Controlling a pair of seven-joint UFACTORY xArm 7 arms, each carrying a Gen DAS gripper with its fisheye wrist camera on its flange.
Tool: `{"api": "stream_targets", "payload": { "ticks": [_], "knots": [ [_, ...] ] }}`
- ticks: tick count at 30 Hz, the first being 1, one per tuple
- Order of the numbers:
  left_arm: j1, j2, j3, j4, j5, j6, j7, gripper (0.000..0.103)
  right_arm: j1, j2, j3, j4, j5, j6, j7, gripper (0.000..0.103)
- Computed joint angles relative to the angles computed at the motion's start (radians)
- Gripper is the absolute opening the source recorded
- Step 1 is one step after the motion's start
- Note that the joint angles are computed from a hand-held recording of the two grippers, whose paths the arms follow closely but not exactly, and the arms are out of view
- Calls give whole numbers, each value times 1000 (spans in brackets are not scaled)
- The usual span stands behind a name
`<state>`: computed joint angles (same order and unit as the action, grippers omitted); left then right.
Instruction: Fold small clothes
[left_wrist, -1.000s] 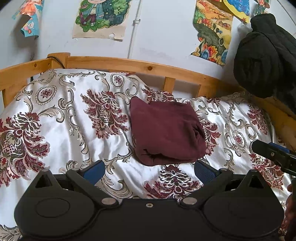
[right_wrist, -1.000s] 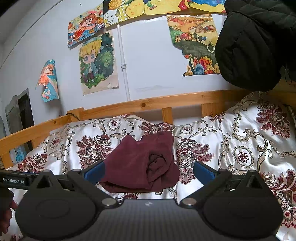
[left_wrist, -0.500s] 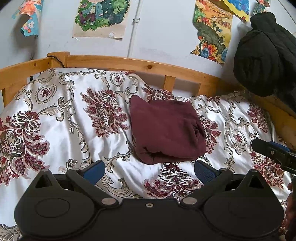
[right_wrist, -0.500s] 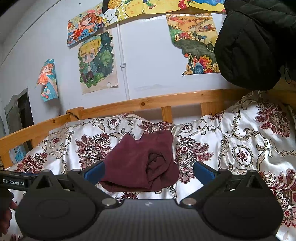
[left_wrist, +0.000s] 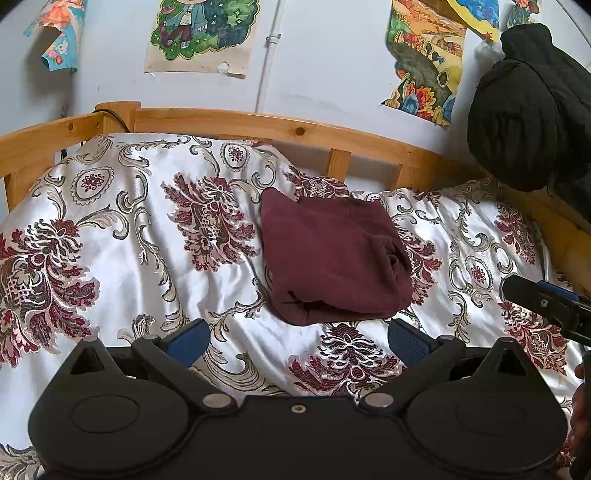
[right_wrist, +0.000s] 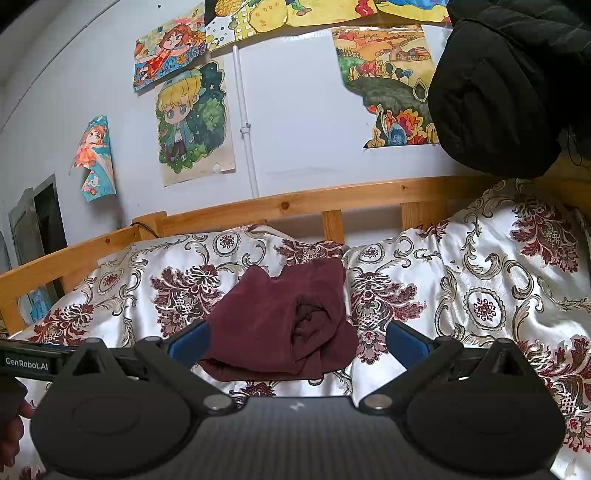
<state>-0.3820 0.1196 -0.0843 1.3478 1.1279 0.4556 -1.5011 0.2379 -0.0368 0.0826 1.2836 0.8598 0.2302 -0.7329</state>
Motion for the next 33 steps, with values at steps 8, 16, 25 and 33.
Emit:
{"api": "stream_targets", "payload": {
  "ticks": [8,16,25,33],
  "knots": [
    [0,1,1,0,-2,-1,2,102,0,-1,0,0,-1,1,0,103],
    [-2,1,0,3,-7,2,4,102,-1,-2,-1,-2,-4,4,6,103],
    [2,-1,1,-9,-5,-4,-4,102,-1,-1,-1,-5,0,5,2,103],
    [6,-5,-3,-9,-39,-7,16,102,-1,-2,-1,-7,2,4,0,103]
  ]
}}
